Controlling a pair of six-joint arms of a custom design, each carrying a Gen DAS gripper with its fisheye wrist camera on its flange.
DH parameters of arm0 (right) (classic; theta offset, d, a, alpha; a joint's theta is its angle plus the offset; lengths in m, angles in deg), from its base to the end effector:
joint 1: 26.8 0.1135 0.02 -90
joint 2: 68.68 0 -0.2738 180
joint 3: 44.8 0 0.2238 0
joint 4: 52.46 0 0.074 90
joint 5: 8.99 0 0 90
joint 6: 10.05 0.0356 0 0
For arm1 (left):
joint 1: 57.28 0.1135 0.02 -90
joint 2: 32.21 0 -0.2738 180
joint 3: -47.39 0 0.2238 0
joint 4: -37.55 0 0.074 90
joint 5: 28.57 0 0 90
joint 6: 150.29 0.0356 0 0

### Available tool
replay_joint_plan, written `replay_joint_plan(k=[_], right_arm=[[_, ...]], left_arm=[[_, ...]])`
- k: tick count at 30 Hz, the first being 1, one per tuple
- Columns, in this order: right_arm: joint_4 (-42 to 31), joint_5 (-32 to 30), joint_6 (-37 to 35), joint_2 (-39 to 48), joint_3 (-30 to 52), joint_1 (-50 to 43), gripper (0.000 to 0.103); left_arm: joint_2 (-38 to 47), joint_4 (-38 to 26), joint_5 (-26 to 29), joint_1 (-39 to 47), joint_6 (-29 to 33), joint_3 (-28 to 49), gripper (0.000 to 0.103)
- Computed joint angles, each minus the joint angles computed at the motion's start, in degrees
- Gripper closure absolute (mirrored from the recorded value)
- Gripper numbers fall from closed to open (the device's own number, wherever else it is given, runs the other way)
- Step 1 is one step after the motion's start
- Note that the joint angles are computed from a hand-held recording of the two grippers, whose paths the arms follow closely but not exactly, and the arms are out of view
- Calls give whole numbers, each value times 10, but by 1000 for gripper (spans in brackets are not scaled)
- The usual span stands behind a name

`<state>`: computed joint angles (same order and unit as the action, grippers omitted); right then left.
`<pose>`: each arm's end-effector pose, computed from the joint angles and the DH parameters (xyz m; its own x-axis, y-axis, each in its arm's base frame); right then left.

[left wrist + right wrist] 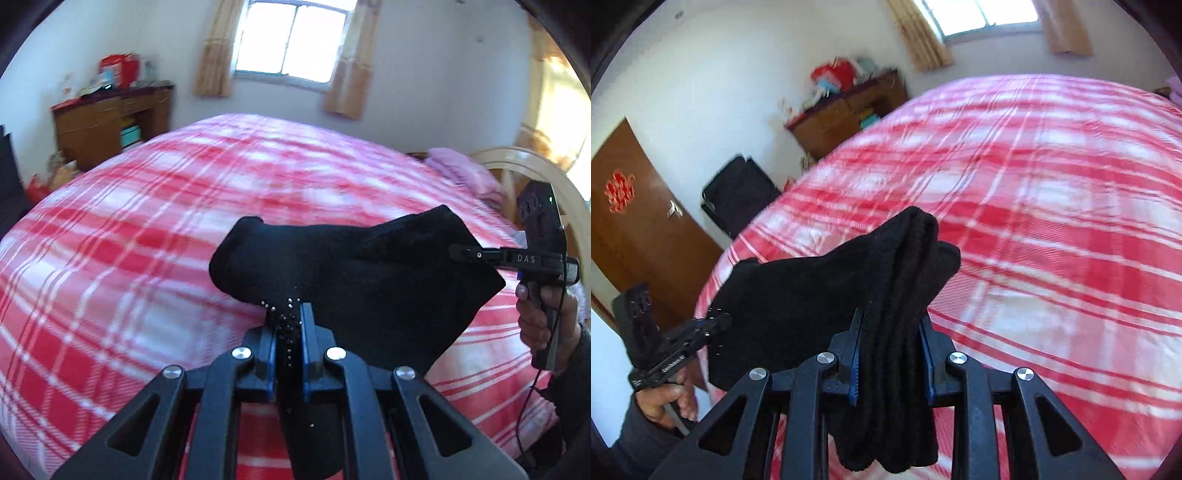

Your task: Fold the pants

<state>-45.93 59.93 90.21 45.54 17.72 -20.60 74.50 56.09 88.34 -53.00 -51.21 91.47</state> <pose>0.3432 0.0502 0.1115 -0.7566 0.0850 -0.6483 -0.2216 0.8995 0.3766 0.2780 0.0046 0.1034 -0.6445 0.0929 -0.7589 0.3639 0.9102 -0.1976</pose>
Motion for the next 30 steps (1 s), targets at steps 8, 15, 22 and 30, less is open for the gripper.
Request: replay_joint_plan(k=[8, 15, 22, 30], right_arm=[[25, -61, 63, 92, 19, -61, 35], [112, -24, 89, 38, -93, -98, 34], [141, 64, 100, -114, -249, -117, 34], [-56, 229, 73, -481, -328, 44, 33]], left_arm=[[97, 118, -60, 12, 33, -40, 48], [58, 97, -74, 38, 39, -64, 38], [-31, 79, -73, 42, 17, -123, 38], [-256, 23, -81, -36, -23, -192, 27]])
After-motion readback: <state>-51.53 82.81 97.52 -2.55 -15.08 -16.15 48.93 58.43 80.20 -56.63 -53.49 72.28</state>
